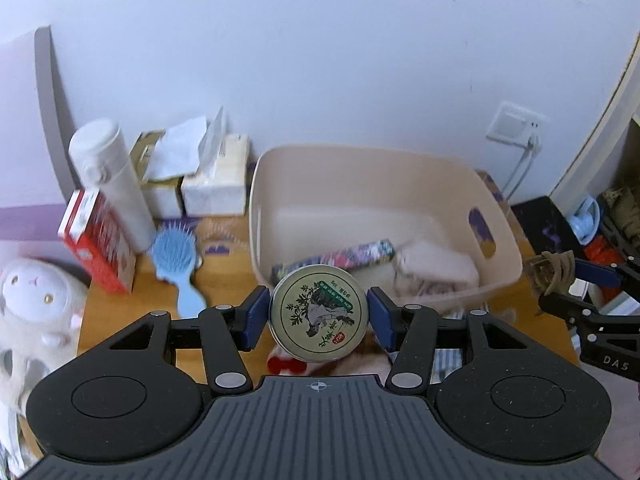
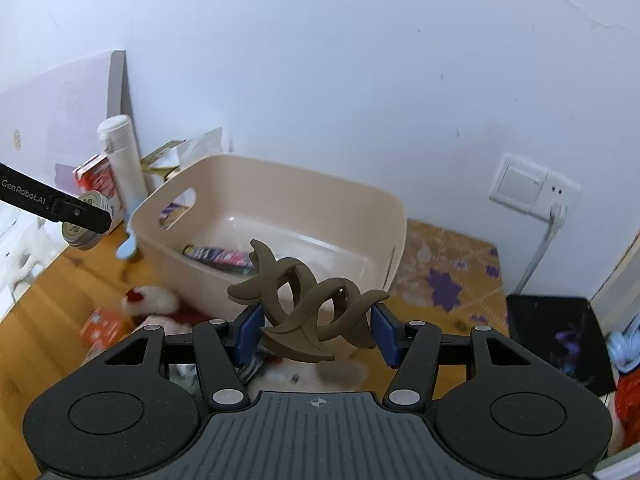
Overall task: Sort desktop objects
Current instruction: 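Drop the round tin and brown hair clip into the basket with both grippers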
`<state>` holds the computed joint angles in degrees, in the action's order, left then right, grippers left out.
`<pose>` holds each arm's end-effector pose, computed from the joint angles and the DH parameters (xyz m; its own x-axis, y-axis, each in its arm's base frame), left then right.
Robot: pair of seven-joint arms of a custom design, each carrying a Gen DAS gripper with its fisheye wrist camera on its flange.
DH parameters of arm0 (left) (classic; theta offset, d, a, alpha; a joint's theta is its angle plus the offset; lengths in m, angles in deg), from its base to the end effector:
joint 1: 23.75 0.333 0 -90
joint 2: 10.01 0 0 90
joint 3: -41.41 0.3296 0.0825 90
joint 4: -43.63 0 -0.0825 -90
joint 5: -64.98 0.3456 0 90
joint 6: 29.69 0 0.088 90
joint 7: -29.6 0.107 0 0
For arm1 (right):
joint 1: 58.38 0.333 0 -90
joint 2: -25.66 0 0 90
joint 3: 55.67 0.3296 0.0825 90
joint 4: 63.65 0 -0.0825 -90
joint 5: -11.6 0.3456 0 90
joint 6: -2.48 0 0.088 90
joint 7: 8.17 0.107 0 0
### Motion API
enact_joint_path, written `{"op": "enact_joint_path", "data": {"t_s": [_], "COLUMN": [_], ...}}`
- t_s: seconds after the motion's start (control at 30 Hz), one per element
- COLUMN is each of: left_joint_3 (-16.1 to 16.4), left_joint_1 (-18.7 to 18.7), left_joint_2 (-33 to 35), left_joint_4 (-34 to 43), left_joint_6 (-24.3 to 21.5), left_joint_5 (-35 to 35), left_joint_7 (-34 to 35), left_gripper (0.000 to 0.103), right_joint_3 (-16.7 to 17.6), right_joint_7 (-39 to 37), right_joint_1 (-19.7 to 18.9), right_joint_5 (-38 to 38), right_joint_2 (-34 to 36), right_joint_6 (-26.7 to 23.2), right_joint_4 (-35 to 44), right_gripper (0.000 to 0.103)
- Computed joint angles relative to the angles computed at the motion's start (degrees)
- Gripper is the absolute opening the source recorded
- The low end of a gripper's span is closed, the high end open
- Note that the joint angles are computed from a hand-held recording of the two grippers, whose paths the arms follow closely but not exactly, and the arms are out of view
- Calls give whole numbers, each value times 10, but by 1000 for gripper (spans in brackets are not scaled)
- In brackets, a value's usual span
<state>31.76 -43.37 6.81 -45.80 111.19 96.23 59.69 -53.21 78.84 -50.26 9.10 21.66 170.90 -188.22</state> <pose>0.5847 -0.3095 0.5713 0.1643 -0.9682 0.1884 -0.7301 -0.2478 -0.6368 0.5274 0.1020 0.5562 0.2388 -0.9678 0.0791 -0.6394 -0.2180 -0.7373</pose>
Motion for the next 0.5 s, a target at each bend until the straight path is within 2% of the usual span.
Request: {"op": "enact_joint_path", "data": {"t_s": [0.23, 0.5], "left_joint_3": [17, 31], "left_joint_1": [-8, -25], "left_joint_2": [71, 171], "left_joint_4": [114, 260], "left_joint_6": [-28, -93], "left_joint_5": [8, -21], "left_joint_7": [13, 70], "left_gripper": [54, 54], "right_joint_3": [-12, -22], "right_joint_7": [-34, -97], "right_joint_1": [8, 20], "right_joint_5": [4, 41], "right_joint_2": [55, 107], "right_joint_6": [-8, -25], "right_joint_4": [70, 128], "right_gripper": [56, 56]}}
